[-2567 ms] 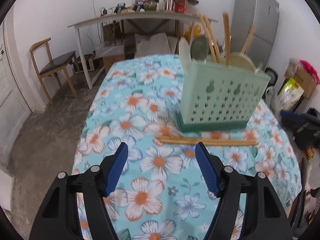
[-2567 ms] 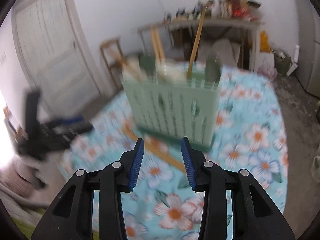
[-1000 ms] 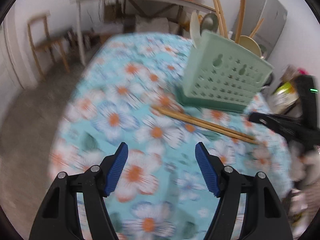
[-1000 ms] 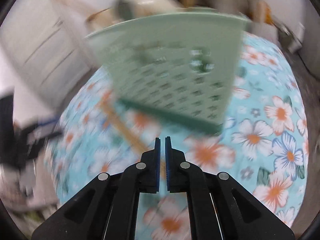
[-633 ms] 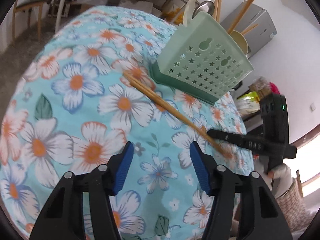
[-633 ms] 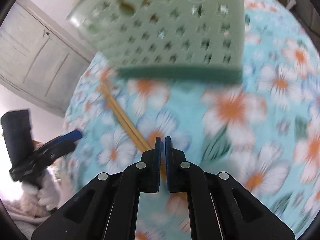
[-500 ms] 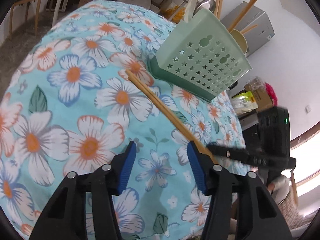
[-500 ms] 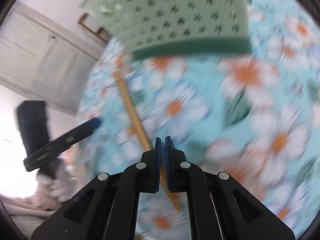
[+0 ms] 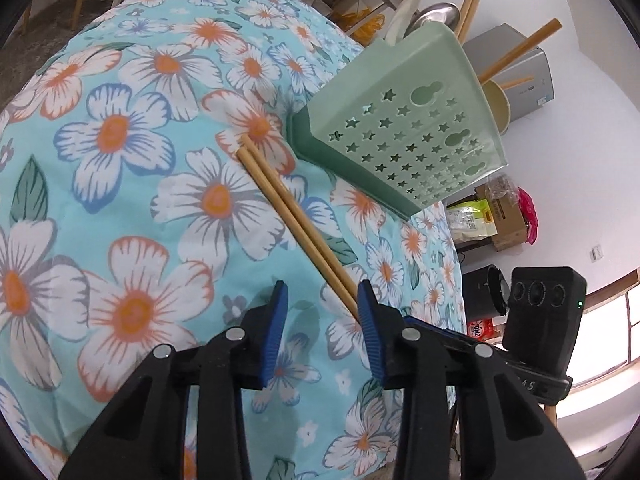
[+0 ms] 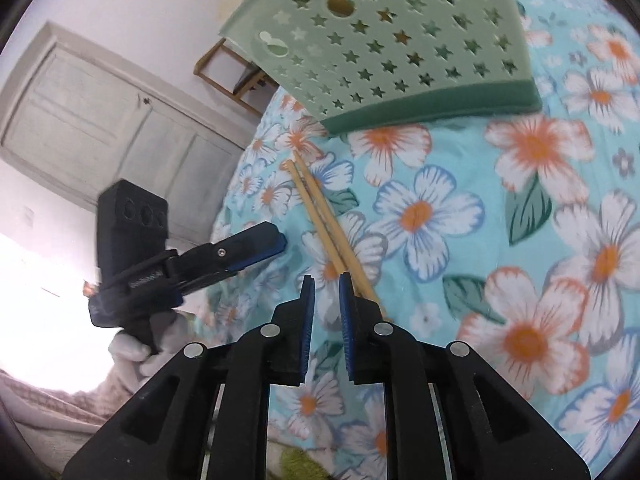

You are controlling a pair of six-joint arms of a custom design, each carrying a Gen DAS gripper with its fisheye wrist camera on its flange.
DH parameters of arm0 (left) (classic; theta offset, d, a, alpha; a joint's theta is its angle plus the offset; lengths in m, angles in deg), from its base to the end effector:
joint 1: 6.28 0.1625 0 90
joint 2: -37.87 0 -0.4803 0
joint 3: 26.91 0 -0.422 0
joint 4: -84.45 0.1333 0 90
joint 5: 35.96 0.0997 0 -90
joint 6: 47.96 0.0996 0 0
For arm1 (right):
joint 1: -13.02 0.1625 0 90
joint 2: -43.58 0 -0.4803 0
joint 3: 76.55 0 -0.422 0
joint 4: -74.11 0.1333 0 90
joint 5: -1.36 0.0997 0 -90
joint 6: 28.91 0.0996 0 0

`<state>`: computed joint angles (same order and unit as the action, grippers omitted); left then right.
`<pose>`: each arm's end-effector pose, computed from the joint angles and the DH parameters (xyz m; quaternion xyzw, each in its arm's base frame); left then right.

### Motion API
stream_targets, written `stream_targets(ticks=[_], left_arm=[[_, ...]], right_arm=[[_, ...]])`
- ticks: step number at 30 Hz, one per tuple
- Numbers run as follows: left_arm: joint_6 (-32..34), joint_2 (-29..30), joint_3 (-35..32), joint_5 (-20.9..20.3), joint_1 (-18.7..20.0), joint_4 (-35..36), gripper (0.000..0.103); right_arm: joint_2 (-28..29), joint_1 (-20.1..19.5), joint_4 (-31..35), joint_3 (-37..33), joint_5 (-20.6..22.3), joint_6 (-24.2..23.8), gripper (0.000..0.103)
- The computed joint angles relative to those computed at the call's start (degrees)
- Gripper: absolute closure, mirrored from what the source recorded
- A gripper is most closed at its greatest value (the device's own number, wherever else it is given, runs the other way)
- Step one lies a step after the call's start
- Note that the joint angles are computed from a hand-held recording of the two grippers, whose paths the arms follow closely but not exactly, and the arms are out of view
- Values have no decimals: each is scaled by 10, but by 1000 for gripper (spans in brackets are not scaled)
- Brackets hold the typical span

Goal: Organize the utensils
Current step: 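Grasp one chopstick with each tool and lift them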

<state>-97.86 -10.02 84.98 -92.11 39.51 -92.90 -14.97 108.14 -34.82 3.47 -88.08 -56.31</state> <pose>-0.3049 -0.5842 0.1031 -0.1053 0.9328 -0.3406 0.0525 0.1996 -0.7236 0.3139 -0.2798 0.9598 0.0208 0.0091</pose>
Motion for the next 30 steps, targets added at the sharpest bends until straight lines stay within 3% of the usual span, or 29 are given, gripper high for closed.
stream_targets(ticks=[4,14,30], left_arm=[[-2,1,-2,3,-1,13,70],[-13,3,-8,13,-1,34,70],[-28,21,-58,32,4,114,68]], right_arm=[[2,10,-49,14,-52,-24,89],[11,15,-39,9,-82,-65,89],[7,-5,-38,-3,-51,-24,95]])
